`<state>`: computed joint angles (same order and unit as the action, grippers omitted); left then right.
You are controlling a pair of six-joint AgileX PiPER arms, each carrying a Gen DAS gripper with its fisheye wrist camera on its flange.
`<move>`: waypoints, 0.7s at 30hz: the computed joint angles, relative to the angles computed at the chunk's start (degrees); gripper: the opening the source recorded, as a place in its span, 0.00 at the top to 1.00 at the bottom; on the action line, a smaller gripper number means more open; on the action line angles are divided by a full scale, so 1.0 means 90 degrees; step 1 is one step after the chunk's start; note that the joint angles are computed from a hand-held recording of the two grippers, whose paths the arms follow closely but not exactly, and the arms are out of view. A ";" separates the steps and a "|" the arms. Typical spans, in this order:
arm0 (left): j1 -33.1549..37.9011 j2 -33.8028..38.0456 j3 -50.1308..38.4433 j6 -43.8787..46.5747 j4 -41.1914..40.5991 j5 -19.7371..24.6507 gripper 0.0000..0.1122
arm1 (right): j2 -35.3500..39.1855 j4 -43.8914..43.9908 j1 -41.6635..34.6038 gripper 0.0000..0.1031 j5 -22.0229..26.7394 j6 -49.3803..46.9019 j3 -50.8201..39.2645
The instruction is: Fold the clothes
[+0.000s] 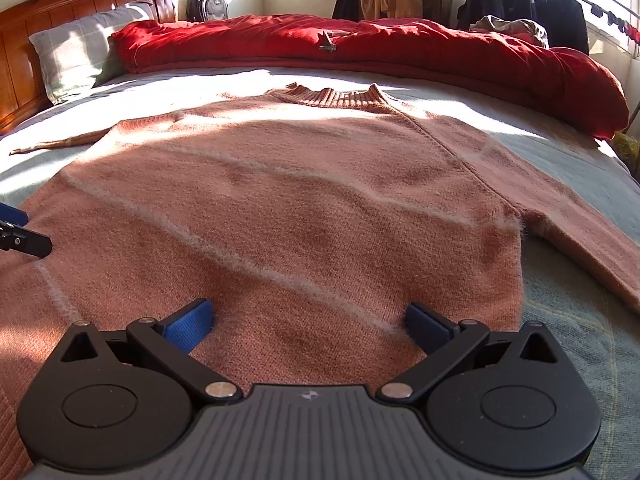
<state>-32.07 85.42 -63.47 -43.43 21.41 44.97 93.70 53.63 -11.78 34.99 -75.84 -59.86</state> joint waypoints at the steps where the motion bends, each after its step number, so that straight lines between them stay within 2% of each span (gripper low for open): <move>1: 0.0022 0.0001 0.0006 0.0068 -0.0042 -0.0019 0.15 | -0.0004 0.0027 -0.0010 0.00 0.0007 -0.0030 0.0011; 5: 0.0179 -0.0058 0.0080 0.0488 -0.0312 -0.0177 0.15 | -0.0066 0.0177 0.0041 0.00 -0.0174 -0.0138 0.0154; 10: 0.0305 -0.0166 0.0292 0.0952 -0.0524 -0.0479 0.13 | -0.0106 -0.0282 0.0221 0.00 -0.0346 0.0456 0.0090; 17: 0.0550 -0.0269 0.0540 0.1421 -0.0874 -0.0889 0.11 | 0.0024 -0.0980 0.0323 0.00 -0.0135 0.1190 -0.0253; 21: 0.0525 -0.0249 0.0531 0.1318 -0.0792 -0.0891 0.11 | 0.0128 -0.1282 0.0355 0.00 0.0041 0.1459 -0.0473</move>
<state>-27.35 83.18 -58.69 -31.56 14.28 36.95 94.85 42.09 -8.59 35.35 -62.70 -64.11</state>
